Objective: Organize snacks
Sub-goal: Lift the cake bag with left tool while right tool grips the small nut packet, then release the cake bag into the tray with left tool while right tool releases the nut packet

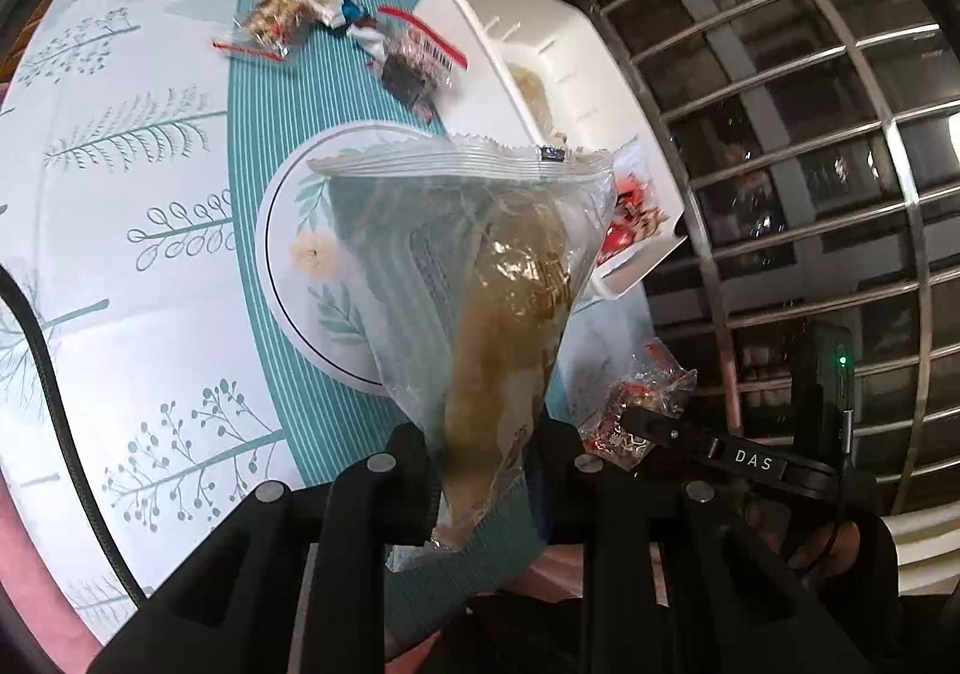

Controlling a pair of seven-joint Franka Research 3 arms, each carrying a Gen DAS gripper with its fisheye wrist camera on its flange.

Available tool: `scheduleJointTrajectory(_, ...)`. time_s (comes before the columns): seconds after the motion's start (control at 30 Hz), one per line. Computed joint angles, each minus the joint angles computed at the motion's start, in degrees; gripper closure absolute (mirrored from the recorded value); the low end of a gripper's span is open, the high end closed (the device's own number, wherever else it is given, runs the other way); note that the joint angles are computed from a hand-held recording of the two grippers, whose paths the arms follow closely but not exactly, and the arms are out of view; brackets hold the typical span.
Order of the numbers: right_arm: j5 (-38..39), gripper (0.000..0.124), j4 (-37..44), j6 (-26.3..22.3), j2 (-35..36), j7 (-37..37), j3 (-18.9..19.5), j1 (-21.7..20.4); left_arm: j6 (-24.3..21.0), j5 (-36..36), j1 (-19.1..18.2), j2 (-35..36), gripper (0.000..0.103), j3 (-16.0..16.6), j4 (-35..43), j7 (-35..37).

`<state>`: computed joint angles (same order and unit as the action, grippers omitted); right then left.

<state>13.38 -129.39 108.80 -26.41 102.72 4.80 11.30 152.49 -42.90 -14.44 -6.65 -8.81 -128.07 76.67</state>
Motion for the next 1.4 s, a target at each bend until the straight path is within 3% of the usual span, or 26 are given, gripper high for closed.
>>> scheduleJointTrajectory(0.4, 2.03, 0.09, 9.32, -2.66, 3.36, -12.2, -3.05, -0.53, 7.44, 3.85, -1.84, 0.13, 0.082, -1.31, 1.82, -11.1)
scheduleJointTrajectory(0.5, 2.87, 0.09, 12.57, -3.02, 5.83, -15.85, -3.89, -0.89, 8.88, 11.07, -1.0, 1.89, 0.082, -2.28, 4.44, -18.2)
scheduleJointTrajectory(0.63, 3.55, 0.09, 16.66, -4.03, 8.9, -20.22, -4.72, -1.71, 11.99, 15.36, -0.76, 5.17, 0.082, -2.98, 8.54, -23.35)
scheduleJointTrajectory(0.87, 4.18, 0.09, 23.68, -5.63, 15.05, -27.38, -6.03, -3.58, 14.48, 32.76, 0.32, 13.53, 0.082, -3.57, 18.11, -38.67)
scheduleJointTrajectory(1.0, 4.07, 0.09, 27.38, -5.85, 18.55, -31.76, -6.43, -4.49, 13.37, 41.8, -0.01, 18.62, 0.082, -2.87, 24.74, -45.61)
scheduleJointTrajectory(1.33, 3.99, 0.09, 34.29, -5.75, 26.07, -38.03, -6.83, -6.52, 5.88, 50.48, -1.22, 32.9, 0.081, -2.19, 45.86, -47.97)
scheduleJointTrajectory(1.37, 3.79, 0.09, 34.87, -5.7, 26.73, -38.29, -6.81, -6.64, 4.13, 50.85, -1.44, 34.53, 0.08, -2.2, 48.53, -47.81)
scheduleJointTrajectory(1.4, 3.73, 0.089, 35.25, -5.6, 27.24, -38.27, -6.81, -6.76, 2.6, 51.04, -1.57, 35.41, 0.067, -2.22, 50.12, -47.73)
